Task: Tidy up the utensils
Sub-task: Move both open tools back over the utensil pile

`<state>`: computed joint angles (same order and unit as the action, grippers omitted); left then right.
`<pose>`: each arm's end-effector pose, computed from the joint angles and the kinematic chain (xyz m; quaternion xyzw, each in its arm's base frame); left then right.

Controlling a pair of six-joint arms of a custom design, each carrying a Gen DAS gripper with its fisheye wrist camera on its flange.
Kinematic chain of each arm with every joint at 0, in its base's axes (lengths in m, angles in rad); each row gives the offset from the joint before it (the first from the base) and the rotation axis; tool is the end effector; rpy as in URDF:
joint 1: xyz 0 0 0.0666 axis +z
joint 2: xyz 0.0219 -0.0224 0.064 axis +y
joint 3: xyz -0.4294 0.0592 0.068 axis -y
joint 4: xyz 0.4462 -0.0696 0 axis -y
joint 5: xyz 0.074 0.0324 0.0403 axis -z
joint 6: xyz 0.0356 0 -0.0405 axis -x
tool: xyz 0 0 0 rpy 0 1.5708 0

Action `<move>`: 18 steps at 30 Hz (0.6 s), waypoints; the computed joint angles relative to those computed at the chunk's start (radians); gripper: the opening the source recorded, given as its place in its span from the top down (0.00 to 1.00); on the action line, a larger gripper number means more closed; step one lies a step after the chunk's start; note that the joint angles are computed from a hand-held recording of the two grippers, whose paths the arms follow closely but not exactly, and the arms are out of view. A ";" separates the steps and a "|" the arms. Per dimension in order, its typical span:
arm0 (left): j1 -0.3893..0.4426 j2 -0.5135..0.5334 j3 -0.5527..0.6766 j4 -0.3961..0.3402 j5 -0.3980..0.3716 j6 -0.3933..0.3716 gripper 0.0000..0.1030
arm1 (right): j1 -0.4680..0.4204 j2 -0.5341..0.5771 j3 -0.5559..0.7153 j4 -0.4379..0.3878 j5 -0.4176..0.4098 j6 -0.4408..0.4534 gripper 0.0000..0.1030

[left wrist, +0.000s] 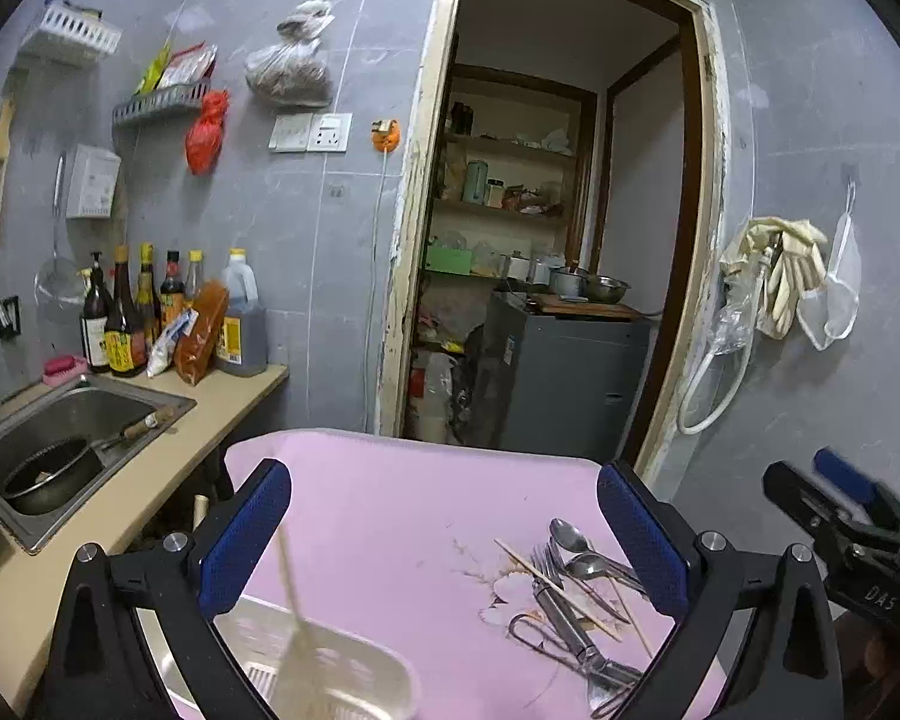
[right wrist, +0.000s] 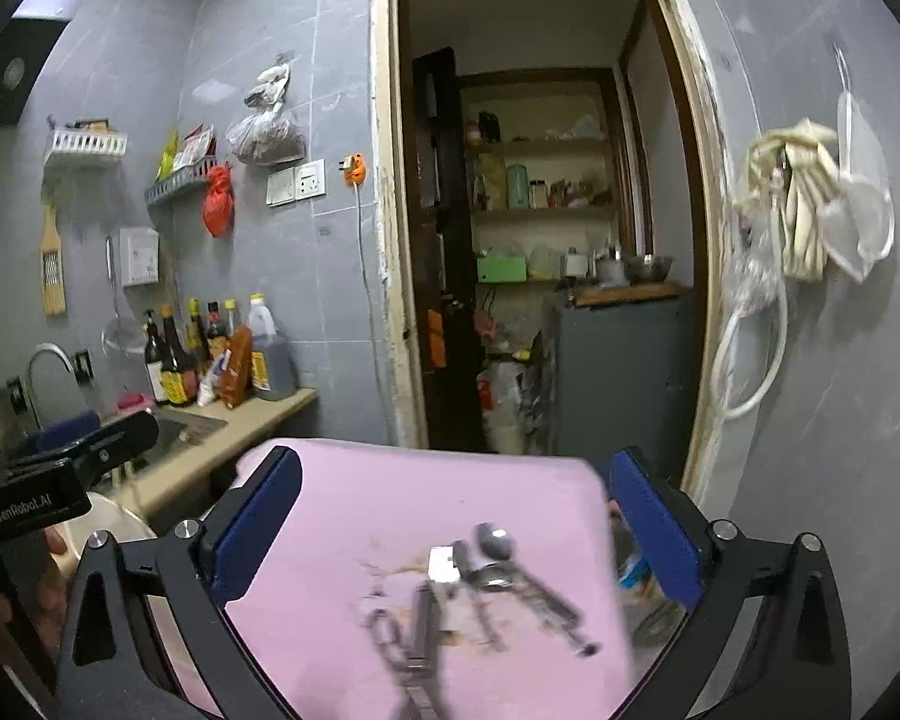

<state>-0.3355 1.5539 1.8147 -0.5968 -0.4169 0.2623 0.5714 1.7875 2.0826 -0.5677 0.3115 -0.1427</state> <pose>0.5846 -0.1890 0.6408 -0.0905 0.8016 -0.0055 0.5910 0.6045 0.3752 0.6359 -0.0758 0.7889 0.0929 0.6027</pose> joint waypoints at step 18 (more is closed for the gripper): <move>-0.089 0.207 0.191 -0.233 -0.093 0.153 0.00 | -0.176 0.094 0.062 -0.177 -0.349 -0.020 0.02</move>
